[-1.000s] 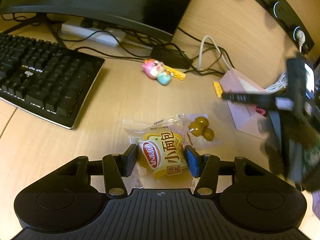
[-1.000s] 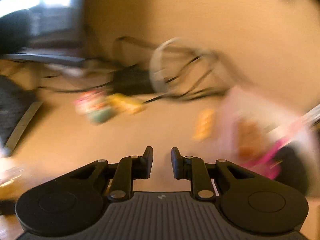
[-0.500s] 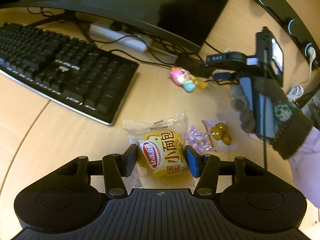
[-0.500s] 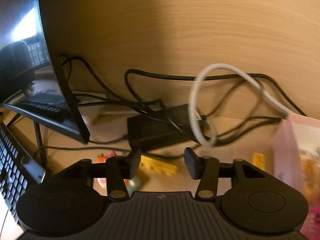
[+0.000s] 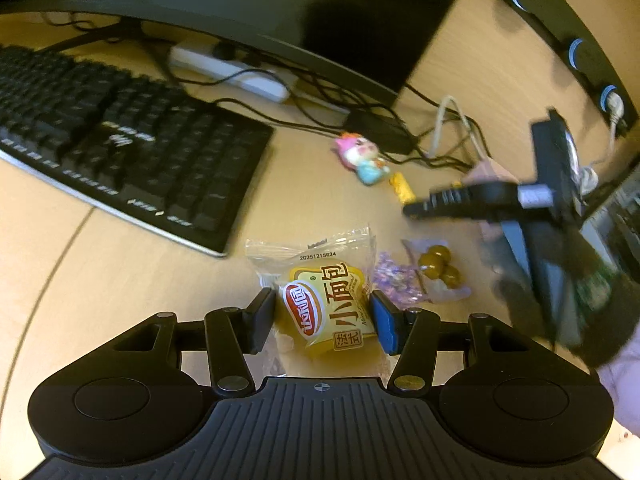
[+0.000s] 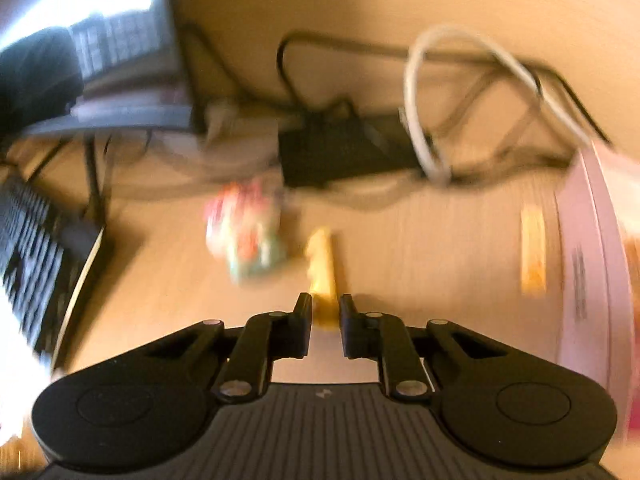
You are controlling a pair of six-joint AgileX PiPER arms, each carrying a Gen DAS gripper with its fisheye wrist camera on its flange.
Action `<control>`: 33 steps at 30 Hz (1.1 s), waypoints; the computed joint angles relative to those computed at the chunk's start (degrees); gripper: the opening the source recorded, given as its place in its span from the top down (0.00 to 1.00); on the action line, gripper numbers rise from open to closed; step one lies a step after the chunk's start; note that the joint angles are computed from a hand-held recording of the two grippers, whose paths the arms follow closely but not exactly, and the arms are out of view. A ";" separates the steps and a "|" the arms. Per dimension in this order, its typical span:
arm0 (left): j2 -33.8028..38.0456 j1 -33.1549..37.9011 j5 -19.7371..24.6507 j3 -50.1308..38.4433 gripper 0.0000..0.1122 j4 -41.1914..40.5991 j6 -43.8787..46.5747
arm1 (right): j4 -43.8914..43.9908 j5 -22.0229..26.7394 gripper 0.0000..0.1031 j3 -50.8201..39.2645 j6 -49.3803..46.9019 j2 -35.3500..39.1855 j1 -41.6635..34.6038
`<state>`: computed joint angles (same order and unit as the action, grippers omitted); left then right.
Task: Organize objects
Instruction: 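Grasp the yellow toy block with the right gripper while the left gripper carries the bun toward the pink box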
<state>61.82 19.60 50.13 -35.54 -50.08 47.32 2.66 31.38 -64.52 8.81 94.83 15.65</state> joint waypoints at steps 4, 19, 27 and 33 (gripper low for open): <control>1.74 -1.45 0.64 -0.17 0.50 -2.11 2.90 | -10.75 3.73 0.86 2.15 7.40 -6.44 0.51; 0.30 -3.69 0.43 -1.37 0.50 -0.69 0.62 | -41.62 24.11 0.89 -29.77 27.27 21.90 0.51; -0.13 -5.45 0.13 -0.48 0.50 1.87 -1.21 | -35.19 18.06 0.90 -14.69 27.40 9.81 2.83; 0.01 -12.26 -2.35 0.43 0.50 2.51 -2.93 | -27.06 14.82 0.90 5.54 25.77 -9.18 7.06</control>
<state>61.83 7.34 47.78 -35.12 -47.57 44.39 -24.40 46.20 -58.98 34.59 85.65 22.72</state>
